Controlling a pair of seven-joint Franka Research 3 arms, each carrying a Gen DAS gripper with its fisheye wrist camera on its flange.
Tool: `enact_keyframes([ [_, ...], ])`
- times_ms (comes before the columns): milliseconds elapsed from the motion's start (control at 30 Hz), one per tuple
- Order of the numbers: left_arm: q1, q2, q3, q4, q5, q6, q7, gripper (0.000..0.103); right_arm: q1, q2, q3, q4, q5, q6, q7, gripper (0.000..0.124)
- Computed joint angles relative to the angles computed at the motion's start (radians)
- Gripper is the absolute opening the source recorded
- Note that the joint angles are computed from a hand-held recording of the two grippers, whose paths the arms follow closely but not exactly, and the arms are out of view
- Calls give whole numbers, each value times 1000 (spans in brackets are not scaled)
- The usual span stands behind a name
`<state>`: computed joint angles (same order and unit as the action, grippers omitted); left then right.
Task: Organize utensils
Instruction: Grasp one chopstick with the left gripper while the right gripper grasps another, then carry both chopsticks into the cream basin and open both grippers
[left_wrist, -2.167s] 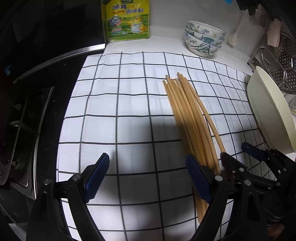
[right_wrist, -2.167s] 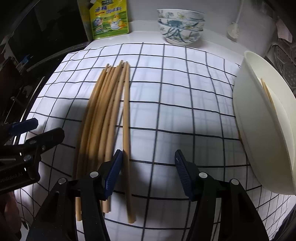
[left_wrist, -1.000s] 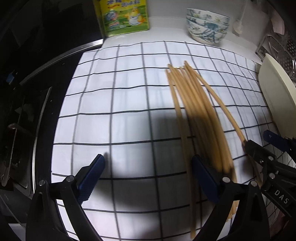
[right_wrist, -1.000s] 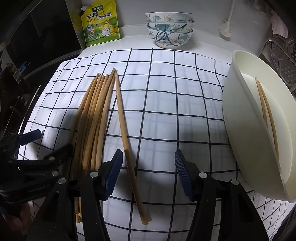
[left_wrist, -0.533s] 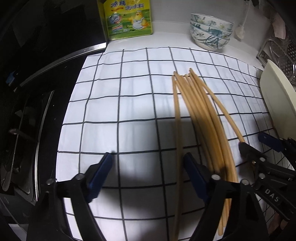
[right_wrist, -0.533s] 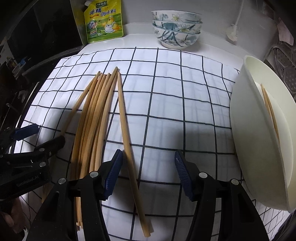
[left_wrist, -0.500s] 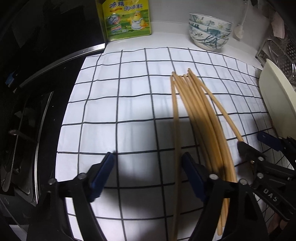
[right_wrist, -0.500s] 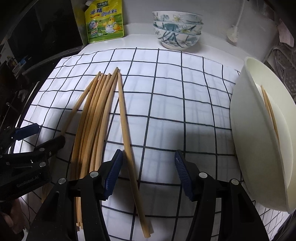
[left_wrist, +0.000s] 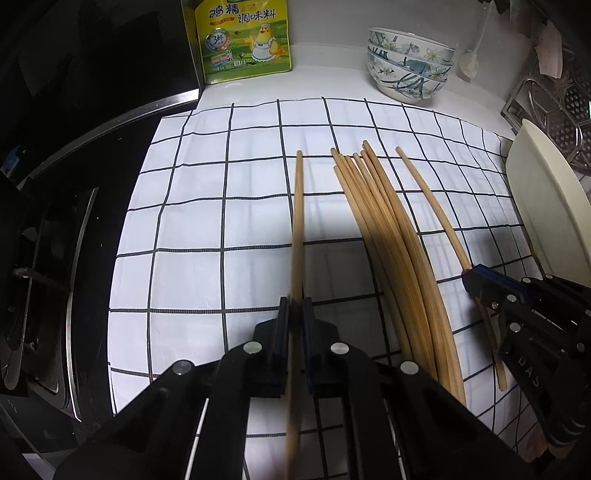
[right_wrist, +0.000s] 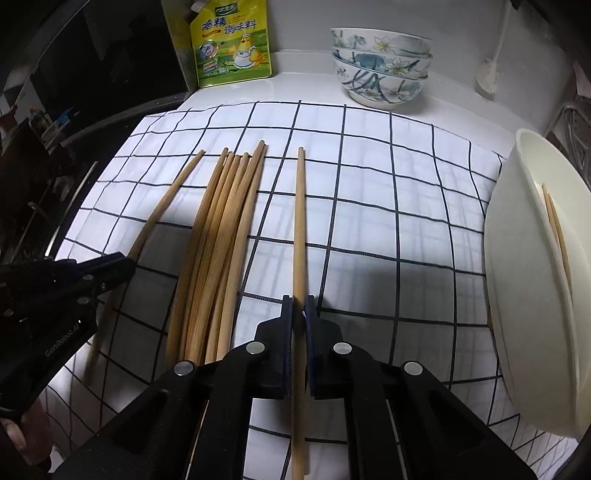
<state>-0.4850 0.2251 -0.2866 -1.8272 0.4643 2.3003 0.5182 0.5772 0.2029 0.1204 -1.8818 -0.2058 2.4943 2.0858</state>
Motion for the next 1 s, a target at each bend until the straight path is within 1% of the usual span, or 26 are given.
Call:
enact_keyframes([
  [133,7,-11,-6,-5,-39,-14,19,7,-14,-25,6,-24,55,24,8,7],
  [267,12,-36,-9,-15,-63,-30,21,7,-29,-59,19,-48,122,48,-15,7],
  [467,7,-60,-9,11,-35,-90,-6,7,-47,-113,37,-72,205,84,-82,7],
  [600,-6,-58,-15,64,-4,-133,-30,7,-62,-155,44,-92,269,107,-139,7],
  [700,-27,-38,-20,135,22,-165,-48,7,-81,-196,42,-119,339,125,-197,7],
  [800,-52,4,-22,220,44,-189,-53,7,-102,-243,35,-155,381,142,-243,7],
  [900,-92,82,-18,350,69,-209,-36,7,-134,-287,23,-185,383,141,-282,7],
  [1000,-148,194,-2,527,86,-248,1,7,-177,-329,4,-222,384,144,-290,7],
])
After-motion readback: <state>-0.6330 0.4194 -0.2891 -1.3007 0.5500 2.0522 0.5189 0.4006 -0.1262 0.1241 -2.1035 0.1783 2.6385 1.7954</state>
